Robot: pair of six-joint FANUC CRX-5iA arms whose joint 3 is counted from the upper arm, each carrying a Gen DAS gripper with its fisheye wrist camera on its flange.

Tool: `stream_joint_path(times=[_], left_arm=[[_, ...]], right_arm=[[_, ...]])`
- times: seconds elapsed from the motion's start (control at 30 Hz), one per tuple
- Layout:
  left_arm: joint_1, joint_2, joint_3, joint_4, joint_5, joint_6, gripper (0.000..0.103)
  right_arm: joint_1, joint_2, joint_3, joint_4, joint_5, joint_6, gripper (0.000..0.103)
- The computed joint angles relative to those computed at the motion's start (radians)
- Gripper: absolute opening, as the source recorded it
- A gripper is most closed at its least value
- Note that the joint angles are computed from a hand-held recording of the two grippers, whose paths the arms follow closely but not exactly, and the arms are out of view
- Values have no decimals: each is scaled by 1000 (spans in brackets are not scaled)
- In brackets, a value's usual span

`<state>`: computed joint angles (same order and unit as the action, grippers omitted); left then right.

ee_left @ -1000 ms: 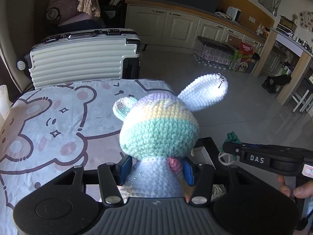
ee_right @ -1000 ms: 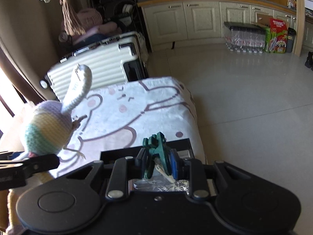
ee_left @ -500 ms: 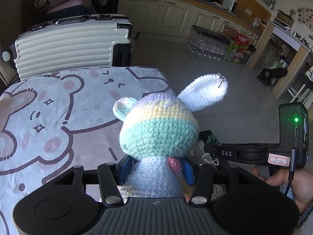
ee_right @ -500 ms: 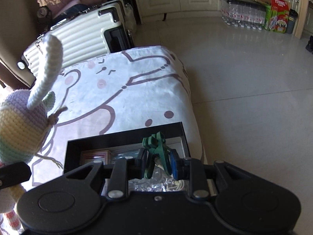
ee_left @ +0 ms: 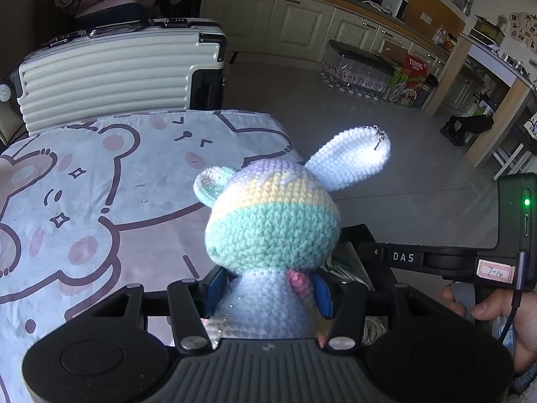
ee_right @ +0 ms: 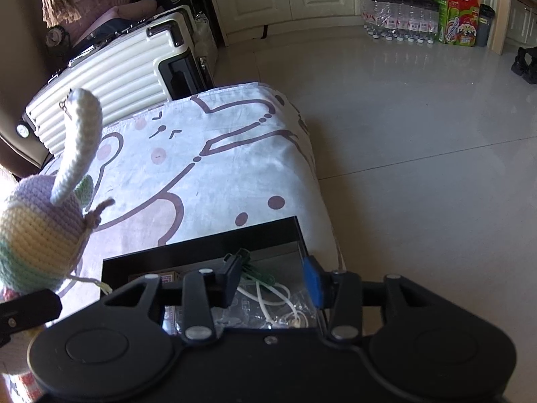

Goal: Organize objects
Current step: 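Lower the green clip into the black box and open the right tool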

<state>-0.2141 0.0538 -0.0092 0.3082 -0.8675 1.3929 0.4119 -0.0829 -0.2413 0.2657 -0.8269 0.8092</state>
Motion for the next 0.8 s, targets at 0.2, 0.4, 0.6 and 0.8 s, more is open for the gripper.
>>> stream_joint_path(times=[0.2, 0.4, 0.6, 0.8], left_arm=[[-3, -22, -29, 24, 40, -34, 54], [-11, -41, -75, 86, 119, -133, 54], [-30, -79, -169, 202, 269, -352, 54], [-44, -89, -170, 152, 260, -519, 54]], right_arm=[[23, -56, -19, 27, 0, -27, 39], [60, -142, -55, 68, -6, -68, 39], [95, -234, -116, 154, 17, -191, 40], [99, -286, -158, 208, 27, -283, 40]])
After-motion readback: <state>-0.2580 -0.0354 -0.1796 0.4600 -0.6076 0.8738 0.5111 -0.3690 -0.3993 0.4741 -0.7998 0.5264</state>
